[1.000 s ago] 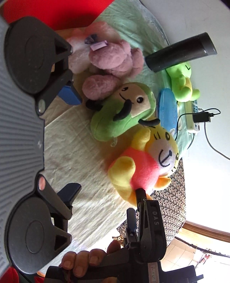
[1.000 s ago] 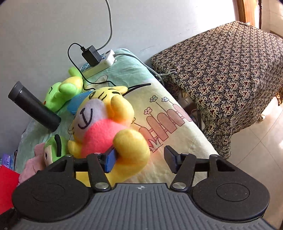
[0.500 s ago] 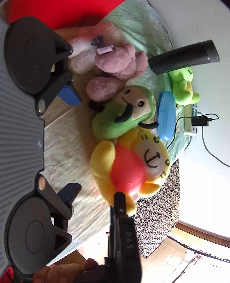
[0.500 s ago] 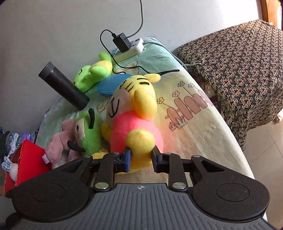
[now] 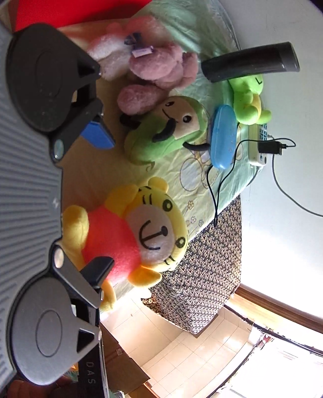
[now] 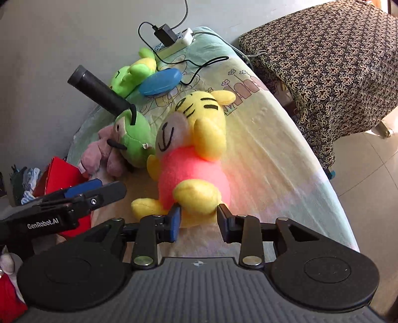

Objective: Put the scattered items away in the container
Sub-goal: 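Grasp the yellow tiger plush by its pink belly with the right gripper, then lift the tiger plush with the right gripper and carry it over the red box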

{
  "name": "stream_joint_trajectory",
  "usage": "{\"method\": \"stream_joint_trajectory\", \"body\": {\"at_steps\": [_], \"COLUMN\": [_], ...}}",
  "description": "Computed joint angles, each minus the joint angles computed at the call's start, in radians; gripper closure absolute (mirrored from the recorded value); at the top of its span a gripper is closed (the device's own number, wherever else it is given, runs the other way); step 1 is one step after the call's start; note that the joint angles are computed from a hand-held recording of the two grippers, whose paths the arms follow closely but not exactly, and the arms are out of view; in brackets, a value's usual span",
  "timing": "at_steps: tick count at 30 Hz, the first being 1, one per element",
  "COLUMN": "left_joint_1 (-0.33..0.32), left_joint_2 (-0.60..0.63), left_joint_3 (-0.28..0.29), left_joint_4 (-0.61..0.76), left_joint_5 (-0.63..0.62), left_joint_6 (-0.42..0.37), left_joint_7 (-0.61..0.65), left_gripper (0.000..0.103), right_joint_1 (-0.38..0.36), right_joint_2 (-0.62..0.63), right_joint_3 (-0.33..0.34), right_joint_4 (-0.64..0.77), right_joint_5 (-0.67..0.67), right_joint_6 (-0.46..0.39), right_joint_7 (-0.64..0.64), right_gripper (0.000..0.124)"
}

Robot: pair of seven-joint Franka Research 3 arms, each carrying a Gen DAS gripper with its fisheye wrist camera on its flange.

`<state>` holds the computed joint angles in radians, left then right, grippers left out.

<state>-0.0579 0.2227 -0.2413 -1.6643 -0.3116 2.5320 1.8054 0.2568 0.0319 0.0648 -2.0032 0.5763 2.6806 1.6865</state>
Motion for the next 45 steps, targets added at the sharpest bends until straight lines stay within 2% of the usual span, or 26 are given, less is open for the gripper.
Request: {"method": "stream_joint_trajectory", "body": {"at_steps": [2, 3, 4, 6, 7, 10, 12, 21, 26, 28, 33, 39, 42, 45], "left_joint_1": [-0.008, -0.009, -0.009, -0.013, -0.013, -0.005, -0.003, 0.007, 0.020, 0.024, 0.011, 0.026, 0.012, 0.003], "left_joint_2": [0.016, 0.028, 0.038, 0.053, 0.060, 0.082, 0.102, 0.153, 0.172, 0.162, 0.112, 0.036, -0.016, -0.066], "left_joint_3": [-0.002, -0.004, -0.008, -0.012, -0.016, -0.028, -0.030, -0.033, -0.048, -0.058, -0.064, -0.079, -0.071, -0.058], "left_joint_4": [0.020, 0.033, 0.044, 0.057, 0.061, 0.078, 0.101, 0.151, 0.175, 0.164, 0.104, 0.031, -0.029, -0.083], "left_joint_5": [0.016, 0.017, 0.016, 0.022, 0.022, -0.003, -0.008, -0.008, -0.042, -0.056, -0.056, -0.187, -0.234, -0.287], "left_joint_6": [-0.003, -0.006, -0.010, -0.022, -0.034, -0.096, -0.137, -0.153, -0.178, -0.170, -0.115, -0.077, -0.032, -0.009], "left_joint_7": [-0.002, -0.001, 0.001, -0.007, -0.009, -0.001, 0.000, -0.014, 0.002, 0.036, 0.125, 0.250, 0.315, 0.382], "left_gripper": [0.014, 0.015, 0.015, 0.016, 0.016, 0.021, 0.025, 0.023, 0.027, 0.032, 0.035, 0.040, 0.043, 0.043], "right_joint_1": [-0.006, -0.006, -0.003, 0.001, -0.002, -0.030, -0.038, -0.036, -0.025, -0.029, -0.029, -0.010, 0.010, 0.026], "right_joint_2": [-0.009, -0.007, -0.002, 0.023, 0.039, 0.096, 0.135, 0.266, 0.271, 0.256, 0.207, 0.112, 0.061, 0.033], "right_joint_3": [0.004, 0.005, 0.003, -0.007, -0.008, 0.013, 0.021, 0.026, 0.023, 0.027, 0.032, 0.031, 0.029, 0.023], "right_joint_4": [-0.011, -0.011, -0.012, -0.004, 0.005, 0.064, 0.108, 0.279, 0.290, 0.269, 0.205, 0.100, 0.040, 0.009], "right_joint_5": [0.170, 0.213, 0.185, 0.042, 0.033, 0.167, 0.193, 0.070, -0.001, 0.010, 0.044, 0.044, 0.035, -0.012], "right_joint_6": [0.038, 0.063, 0.093, 0.133, 0.140, 0.101, 0.068, -0.061, -0.065, -0.051, -0.005, 0.057, 0.134, 0.156], "right_joint_7": [-0.102, -0.125, -0.095, 0.035, 0.053, -0.023, -0.040, -0.001, 0.009, 0.009, 0.011, 0.011, 0.026, 0.071], "right_gripper": [0.077, 0.070, 0.068, 0.066, 0.066, 0.066, 0.065, 0.065, 0.068, 0.072, 0.078, 0.082, 0.082, 0.083]}}
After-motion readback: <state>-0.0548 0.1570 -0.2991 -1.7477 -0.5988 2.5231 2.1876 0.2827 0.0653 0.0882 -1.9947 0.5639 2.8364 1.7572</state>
